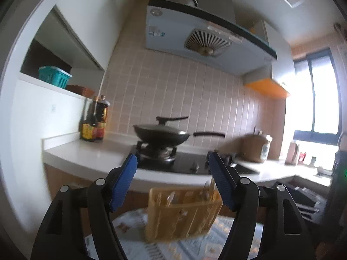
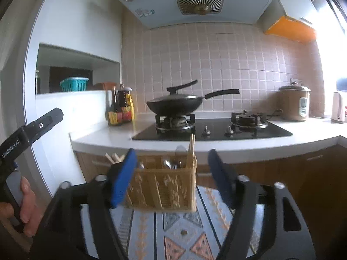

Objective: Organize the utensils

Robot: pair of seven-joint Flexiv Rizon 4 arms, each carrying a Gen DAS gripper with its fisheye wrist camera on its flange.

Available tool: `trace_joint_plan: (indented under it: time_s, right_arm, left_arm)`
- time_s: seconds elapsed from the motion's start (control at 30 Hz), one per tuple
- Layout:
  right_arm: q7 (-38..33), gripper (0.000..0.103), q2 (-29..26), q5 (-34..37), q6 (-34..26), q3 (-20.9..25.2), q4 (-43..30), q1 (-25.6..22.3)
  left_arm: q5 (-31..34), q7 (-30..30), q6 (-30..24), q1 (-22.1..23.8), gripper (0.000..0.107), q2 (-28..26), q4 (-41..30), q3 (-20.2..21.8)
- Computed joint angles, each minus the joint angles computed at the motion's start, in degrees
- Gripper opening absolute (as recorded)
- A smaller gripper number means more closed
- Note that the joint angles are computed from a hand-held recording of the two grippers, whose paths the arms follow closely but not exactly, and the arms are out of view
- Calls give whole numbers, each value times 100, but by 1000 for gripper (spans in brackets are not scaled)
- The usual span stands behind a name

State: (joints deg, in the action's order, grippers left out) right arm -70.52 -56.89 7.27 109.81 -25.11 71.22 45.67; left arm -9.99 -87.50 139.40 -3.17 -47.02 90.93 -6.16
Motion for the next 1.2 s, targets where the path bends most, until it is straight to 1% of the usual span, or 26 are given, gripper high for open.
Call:
trace_joint_plan:
  time_s: [0.07, 0.1, 0.13, 0.17, 0.23, 0.27, 0.3, 0.33, 0.37, 0.5, 0.53, 0.6, 0.67, 0.73, 0.8, 0.83, 0.97, 1.03, 1.13, 1.2]
  right_arm:
    - [-2, 69, 25, 246, 16, -272, 278, 263]
    - [18, 69, -8, 400, -8, -484, 380, 428]
    - [78, 71, -97, 641, -61, -836, 490, 676]
    - [178, 76, -215, 840, -114, -1147, 574, 884]
    - [424, 83, -492, 1080, -126, -1617, 641, 1147]
    - [599, 86, -721, 1288, -115, -1959, 644, 1318]
    - [787, 88, -964, 1479, -118, -2284, 607, 1455]
    - [1013, 91, -1238, 1693, -146, -2632, 563, 1589]
    - [1205, 92, -1401, 1805, -201, -2833, 533, 1655]
    - [1703, 95, -1537, 1750, -227, -2856, 455, 1557]
    - [1795, 95, -1588, 1728, -224, -2922, 470, 1569]
    - [1997, 95, -1795, 1725, -314, -3223, 521, 1677]
    - [2124, 95, -1853, 1593, -324, -3316, 558, 1699]
    - [2349, 95, -1971, 1575, -379, -3504, 591, 1775]
    - [2471, 95, -1911, 1419, -326, -3429, 639, 1755]
    - [2508, 95, -1890, 1336, -298, -3401, 672, 1756]
    - [2723, 95, -1949, 1226, -373, -3530, 770, 1828]
    - [2775, 95, -1867, 1073, -364, -3414, 783, 1762]
    - [2702, 95, -1656, 834, -320, -3026, 723, 1555]
    - [2727, 95, -1674, 822, -383, -3047, 702, 1554]
  left_arm:
    - [-356, 272, 119, -223, 79, 7, 189, 181]
    - [-691, 458, 227, -385, 82, -30, 286, 280]
    - [-1001, 628, 313, -512, 88, -77, 340, 340]
    - [-1222, 767, 352, -586, 93, -106, 386, 363]
    - [-1700, 1064, 220, -706, 93, -196, 404, 367]
    - [-1850, 1085, 222, -714, 93, -264, 402, 337]
    - [-1984, 1077, 337, -735, 93, -375, 349, 328]
    - [-2274, 1141, 598, -839, 93, -583, 220, 376]
    - [-2432, 1249, 704, -882, 93, -663, 174, 375]
    - [-2821, 1783, 1063, -1013, 93, -966, -53, 338]
    - [-2814, 1815, 1131, -986, 93, -991, -66, 281]
    - [-2810, 1840, 1233, -934, 94, -1067, -93, 176]
    - [-2938, 2057, 1111, -933, 95, -1101, -170, 106]
    - [-3058, 2232, 841, -905, 95, -1071, -229, 27]
    - [-3120, 2246, 619, -856, 95, -1044, -223, -20]
    - [-3138, 2247, 608, -869, 95, -1065, -243, 3]
    - [-3209, 2277, 782, -928, 95, -1166, -341, 79]
    - [-3200, 2360, 751, -929, 95, -1180, -365, 72]
    - [-3016, 2280, 577, -844, 95, -1126, -297, 6]
    - [-2981, 2196, 508, -824, 95, -1106, -275, -4]
